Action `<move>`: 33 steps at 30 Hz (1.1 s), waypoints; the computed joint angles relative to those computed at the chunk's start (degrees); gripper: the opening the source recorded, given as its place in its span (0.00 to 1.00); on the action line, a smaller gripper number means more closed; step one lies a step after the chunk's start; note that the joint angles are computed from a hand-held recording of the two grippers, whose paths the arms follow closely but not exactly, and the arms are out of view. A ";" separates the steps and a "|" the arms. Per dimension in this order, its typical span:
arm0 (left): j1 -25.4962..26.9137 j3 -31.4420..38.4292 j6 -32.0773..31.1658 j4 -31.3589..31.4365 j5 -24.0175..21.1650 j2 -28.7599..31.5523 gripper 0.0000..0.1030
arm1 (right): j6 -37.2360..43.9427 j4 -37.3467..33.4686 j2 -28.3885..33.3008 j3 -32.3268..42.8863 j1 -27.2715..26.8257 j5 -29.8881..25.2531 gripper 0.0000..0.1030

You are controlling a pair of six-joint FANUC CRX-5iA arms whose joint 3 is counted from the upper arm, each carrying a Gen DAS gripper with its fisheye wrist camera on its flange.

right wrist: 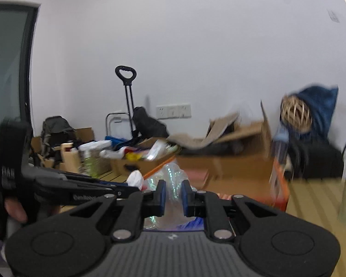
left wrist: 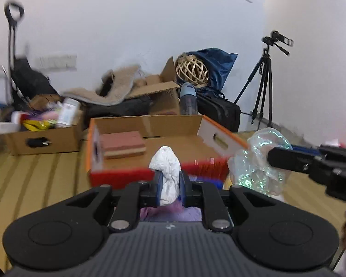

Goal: Organize soft objects
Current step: 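Lower the sock and bag into the cardboard box while both tools open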

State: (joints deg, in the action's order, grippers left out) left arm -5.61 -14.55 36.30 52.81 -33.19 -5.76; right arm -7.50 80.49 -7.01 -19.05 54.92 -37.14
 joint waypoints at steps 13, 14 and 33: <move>-4.20 57.88 32.84 -29.32 -21.83 39.98 0.17 | 48.31 -49.23 32.21 49.43 -16.98 -10.85 0.14; -4.29 62.62 33.08 -29.59 -24.73 43.21 0.20 | 49.03 -50.07 34.18 51.57 -17.57 -12.00 0.14; -2.71 65.86 38.56 -32.89 -26.55 41.29 0.70 | 45.92 -57.91 35.01 57.12 -19.15 -13.12 0.58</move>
State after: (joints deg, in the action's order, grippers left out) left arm -8.32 51.31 74.86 19.93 -59.73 35.53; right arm 38.42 22.58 27.99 38.07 35.77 -50.26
